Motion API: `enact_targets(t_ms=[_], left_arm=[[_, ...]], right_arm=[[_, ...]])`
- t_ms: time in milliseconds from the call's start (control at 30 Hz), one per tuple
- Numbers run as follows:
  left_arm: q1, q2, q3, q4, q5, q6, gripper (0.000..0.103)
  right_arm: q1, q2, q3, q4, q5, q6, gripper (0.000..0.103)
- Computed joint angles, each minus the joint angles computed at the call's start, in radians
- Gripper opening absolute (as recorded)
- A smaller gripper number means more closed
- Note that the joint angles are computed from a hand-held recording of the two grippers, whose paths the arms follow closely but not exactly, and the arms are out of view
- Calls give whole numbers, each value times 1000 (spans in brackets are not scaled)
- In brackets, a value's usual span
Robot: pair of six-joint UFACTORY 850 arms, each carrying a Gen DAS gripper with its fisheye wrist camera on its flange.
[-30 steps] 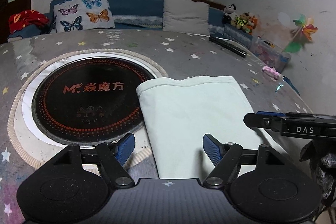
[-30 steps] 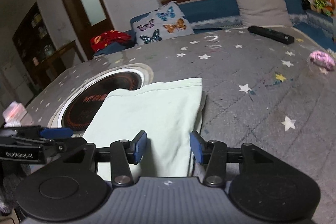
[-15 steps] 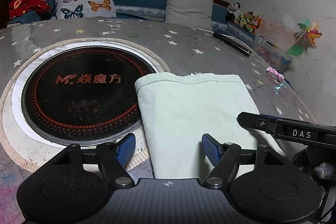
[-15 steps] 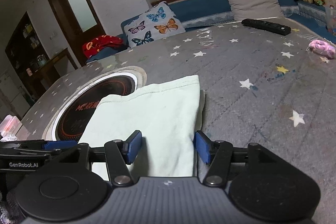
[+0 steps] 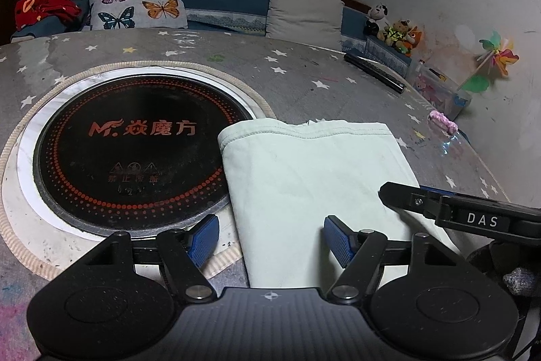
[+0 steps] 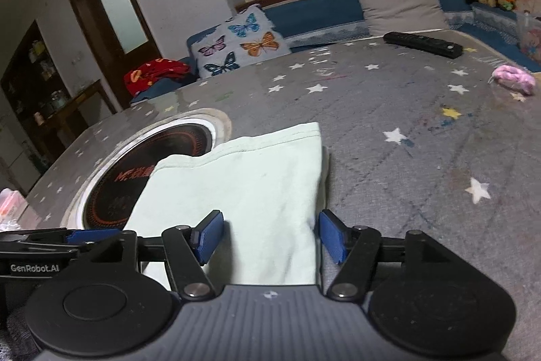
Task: Fold clothes
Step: 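Lower both grippers to the folded shirt's edge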
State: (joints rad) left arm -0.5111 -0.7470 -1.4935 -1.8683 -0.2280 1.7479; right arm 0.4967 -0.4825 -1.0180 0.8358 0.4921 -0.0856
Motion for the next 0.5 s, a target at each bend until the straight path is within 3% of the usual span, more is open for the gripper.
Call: enact_targets(t_ms=[333,500], left_arm=[[-1,1,4,-27,1,42,71],[4,0,4,-15,0,24,65]], right_arm=[[9,-3,0,-22,0,9,66],[5,3,8,-37,2,40,56]])
